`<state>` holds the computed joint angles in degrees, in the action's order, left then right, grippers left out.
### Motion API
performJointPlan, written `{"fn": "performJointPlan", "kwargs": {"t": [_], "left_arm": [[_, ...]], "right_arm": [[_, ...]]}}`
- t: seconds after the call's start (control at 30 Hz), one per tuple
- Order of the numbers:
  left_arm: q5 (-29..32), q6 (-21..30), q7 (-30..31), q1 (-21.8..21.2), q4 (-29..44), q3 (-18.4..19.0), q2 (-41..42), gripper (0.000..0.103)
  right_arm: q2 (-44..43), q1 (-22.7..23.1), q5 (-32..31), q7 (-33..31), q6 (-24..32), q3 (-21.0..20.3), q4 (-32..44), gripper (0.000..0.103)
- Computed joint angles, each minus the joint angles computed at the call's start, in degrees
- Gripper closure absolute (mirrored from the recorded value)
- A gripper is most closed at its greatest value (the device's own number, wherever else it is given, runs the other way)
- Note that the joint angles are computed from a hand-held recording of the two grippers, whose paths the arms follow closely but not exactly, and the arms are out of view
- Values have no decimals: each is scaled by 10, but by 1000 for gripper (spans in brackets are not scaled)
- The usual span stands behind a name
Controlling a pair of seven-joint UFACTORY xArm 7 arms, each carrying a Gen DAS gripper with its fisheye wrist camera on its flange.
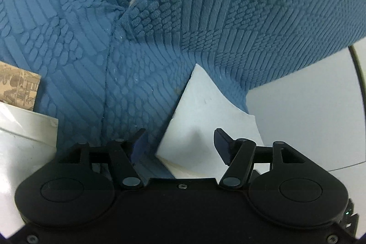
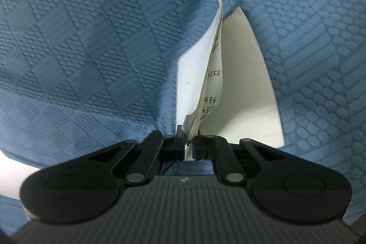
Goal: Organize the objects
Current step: 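Close both grippers on the edge of the white card, then lift the white card off the seat with both grippers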
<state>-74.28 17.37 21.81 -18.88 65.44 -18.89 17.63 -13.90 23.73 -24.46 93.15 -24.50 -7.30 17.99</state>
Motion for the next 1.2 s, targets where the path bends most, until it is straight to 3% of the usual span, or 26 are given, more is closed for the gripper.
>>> {"fn": "performJointPlan", "kwargs": {"t": [0.07, 0.23, 0.4, 0.53, 0.63, 0.73, 0.83, 0.87, 0.93, 1.0, 1.2], "left_arm": [[-31, 19, 19, 10, 6, -6, 5, 42], [-123, 76, 45, 18, 11, 0, 19, 46], [-201, 116, 45, 15, 12, 17, 39, 74], [-199, 109, 40, -2, 15, 26, 37, 94], [-215, 105, 50, -8, 16, 29, 31, 98], [-219, 100, 50, -12, 15, 32, 22, 99], [-216, 98, 48, -17, 19, 36, 18, 100], [-207, 97, 41, -17, 14, 37, 9, 100], [-195, 87, 30, -22, 19, 37, 8, 100], [-198, 87, 27, -22, 19, 36, 5, 100], [-195, 84, 9, -21, 1, 37, -15, 101]], "right_arm": [[-3, -21, 40, -20, -27, 29, -8, 94], [6, -23, 27, 7, -58, 19, -11, 95], [5, -26, -32, 54, -45, 1, -9, 94], [-10, -28, -59, 75, -29, -8, -15, 94], [-22, -13, -72, 95, -13, -24, -18, 92], [-26, 39, -126, 133, 0, -84, -16, 92], [-4, 64, -164, 186, -33, -109, -15, 92], [12, 67, -177, 206, -54, -113, -10, 89], [40, 64, -182, 226, -86, -104, -1, 73], [42, 53, -141, 213, -90, -71, -3, 42], [43, 3, -10, 166, -110, 25, -22, 39]]}}
